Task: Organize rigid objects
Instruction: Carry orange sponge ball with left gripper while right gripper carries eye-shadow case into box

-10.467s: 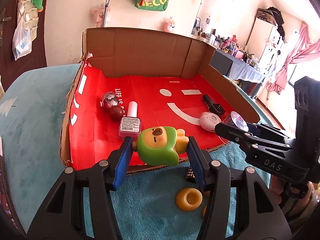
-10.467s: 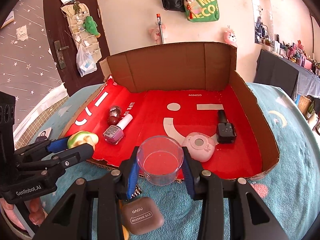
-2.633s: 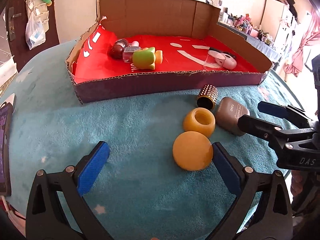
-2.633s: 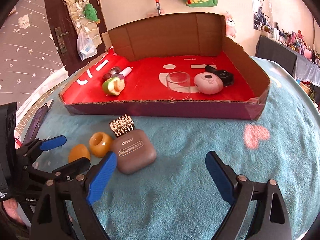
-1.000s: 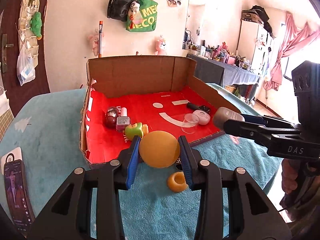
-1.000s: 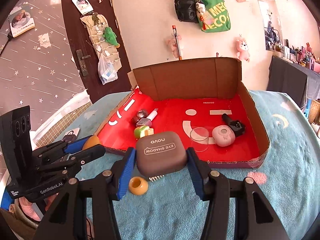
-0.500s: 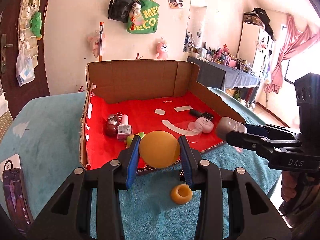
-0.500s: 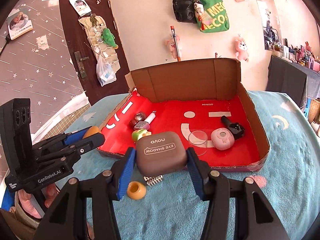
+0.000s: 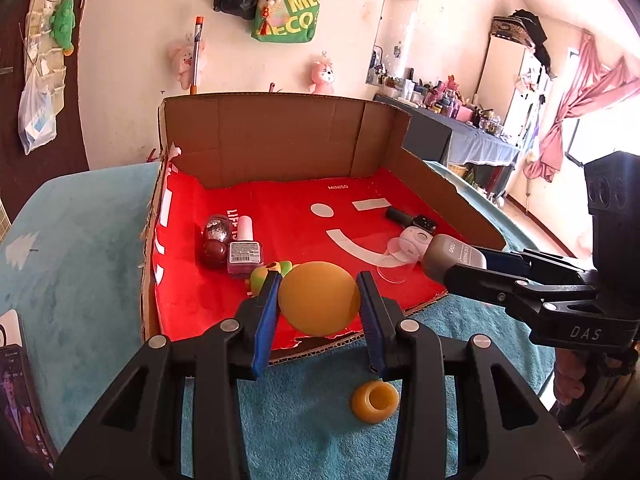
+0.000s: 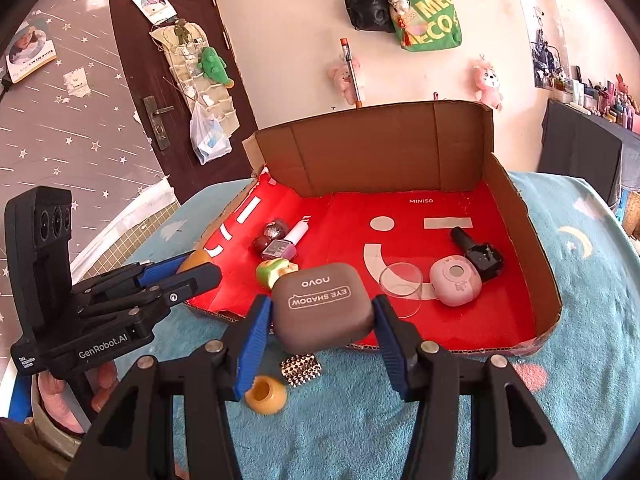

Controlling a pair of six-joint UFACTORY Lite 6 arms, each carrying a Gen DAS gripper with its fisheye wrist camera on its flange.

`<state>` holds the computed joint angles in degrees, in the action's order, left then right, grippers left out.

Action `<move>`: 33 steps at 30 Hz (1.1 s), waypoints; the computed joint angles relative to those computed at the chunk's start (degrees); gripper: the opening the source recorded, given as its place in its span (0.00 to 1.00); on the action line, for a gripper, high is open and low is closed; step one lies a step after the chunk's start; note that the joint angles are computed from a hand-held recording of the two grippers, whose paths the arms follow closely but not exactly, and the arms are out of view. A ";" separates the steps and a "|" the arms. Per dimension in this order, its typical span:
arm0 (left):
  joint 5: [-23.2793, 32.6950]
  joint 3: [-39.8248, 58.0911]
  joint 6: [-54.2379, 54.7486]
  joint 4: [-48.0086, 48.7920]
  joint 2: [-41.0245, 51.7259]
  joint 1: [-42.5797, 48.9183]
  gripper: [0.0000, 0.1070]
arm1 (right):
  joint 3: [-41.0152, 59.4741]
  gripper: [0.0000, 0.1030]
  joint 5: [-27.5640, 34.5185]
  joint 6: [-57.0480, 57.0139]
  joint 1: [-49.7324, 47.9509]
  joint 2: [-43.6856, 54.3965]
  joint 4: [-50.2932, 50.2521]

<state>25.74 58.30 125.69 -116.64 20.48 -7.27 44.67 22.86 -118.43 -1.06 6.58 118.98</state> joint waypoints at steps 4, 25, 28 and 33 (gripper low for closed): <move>-0.85 3.96 -6.44 6.49 3.68 -0.04 0.33 | 3.86 0.53 -0.86 2.96 0.19 4.32 -2.82; -0.58 23.45 -36.18 34.04 20.93 -0.35 0.33 | 20.92 0.53 -0.62 25.87 0.46 22.96 -24.23; -2.03 23.37 -34.76 32.39 20.60 -0.71 0.33 | 22.93 0.53 -1.68 27.80 0.88 24.77 -25.72; -4.30 26.02 -37.14 33.70 22.66 -0.95 0.33 | 24.86 0.53 -3.63 30.54 1.26 26.44 -27.76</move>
